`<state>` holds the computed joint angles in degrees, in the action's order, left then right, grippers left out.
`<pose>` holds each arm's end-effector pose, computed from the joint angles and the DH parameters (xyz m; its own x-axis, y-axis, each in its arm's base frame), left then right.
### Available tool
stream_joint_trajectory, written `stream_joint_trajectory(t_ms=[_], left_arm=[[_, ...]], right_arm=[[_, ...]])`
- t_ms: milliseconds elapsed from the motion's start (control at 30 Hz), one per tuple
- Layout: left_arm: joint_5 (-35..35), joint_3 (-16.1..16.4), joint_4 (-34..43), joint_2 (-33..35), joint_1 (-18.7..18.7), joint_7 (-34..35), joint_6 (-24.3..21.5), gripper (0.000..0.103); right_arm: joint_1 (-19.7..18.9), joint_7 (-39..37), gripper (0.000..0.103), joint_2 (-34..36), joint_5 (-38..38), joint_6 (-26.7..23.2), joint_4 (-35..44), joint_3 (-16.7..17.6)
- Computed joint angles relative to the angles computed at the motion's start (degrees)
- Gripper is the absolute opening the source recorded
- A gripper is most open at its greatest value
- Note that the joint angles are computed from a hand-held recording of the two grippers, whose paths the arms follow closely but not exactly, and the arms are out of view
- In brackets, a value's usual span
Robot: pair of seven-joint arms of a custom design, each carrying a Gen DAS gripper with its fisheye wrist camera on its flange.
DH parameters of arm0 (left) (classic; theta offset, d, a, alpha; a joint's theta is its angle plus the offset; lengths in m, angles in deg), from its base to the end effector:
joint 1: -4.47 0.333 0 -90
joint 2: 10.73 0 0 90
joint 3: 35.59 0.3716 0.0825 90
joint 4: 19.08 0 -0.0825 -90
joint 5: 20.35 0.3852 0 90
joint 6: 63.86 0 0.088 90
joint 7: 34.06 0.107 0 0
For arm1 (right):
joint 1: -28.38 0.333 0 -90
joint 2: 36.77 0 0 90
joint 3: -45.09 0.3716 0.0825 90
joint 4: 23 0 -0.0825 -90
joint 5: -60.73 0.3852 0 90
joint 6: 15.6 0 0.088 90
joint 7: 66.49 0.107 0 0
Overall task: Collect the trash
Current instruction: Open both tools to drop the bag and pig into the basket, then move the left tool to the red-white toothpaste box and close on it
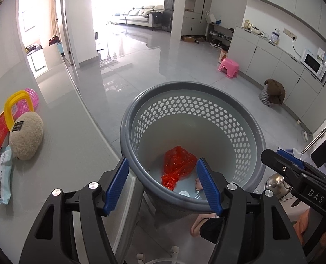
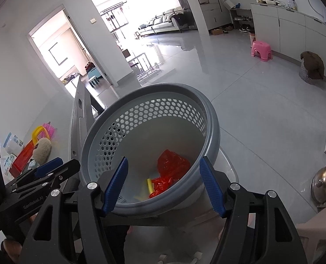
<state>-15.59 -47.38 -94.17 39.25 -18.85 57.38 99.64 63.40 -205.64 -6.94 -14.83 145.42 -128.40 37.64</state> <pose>0.7144 -0.4336 0.3352 -0.5690 -0.8192 0.0725 -0.6604 0.4027 -0.6338 0.5810 0.3682 0.3148 -0.3923 -0.8444 -0.3648 -0.5856 0.5351 -0.6089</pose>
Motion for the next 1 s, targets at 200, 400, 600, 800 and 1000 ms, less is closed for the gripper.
stream_joint_trajectory(t_ms=[200, 400, 600, 800, 1000], left_arm=[[0.05, 0.35, -4.68, -2.99, 0.54, -0.95, 3.95, 0.065], [0.30, 1.15, -9.40, -5.98, 0.98, -2.59, 7.92, 0.068], [0.73, 3.14, -13.24, -8.63, 0.83, -4.85, 11.83, 0.072], [1.10, 8.01, -17.35, -11.57, -1.00, -9.26, 16.45, 0.078], [0.64, 17.89, -21.52, -14.59, -5.86, -14.66, 20.70, 0.082]], right_arm=[[1.02, -0.27, 0.065, -0.88, -0.51, -1.29, 0.06, 0.59], [1.51, -0.88, 0.065, -1.77, -1.61, -2.87, 0.55, 1.70], [1.37, -1.81, 0.065, -2.09, -2.71, -2.84, 1.35, 2.47], [1.64, -5.11, 0.065, -0.50, -2.26, -2.32, 4.65, 3.09], [2.29, -11.59, 0.065, 2.85, 0.78, 1.17, 10.09, 1.96]])
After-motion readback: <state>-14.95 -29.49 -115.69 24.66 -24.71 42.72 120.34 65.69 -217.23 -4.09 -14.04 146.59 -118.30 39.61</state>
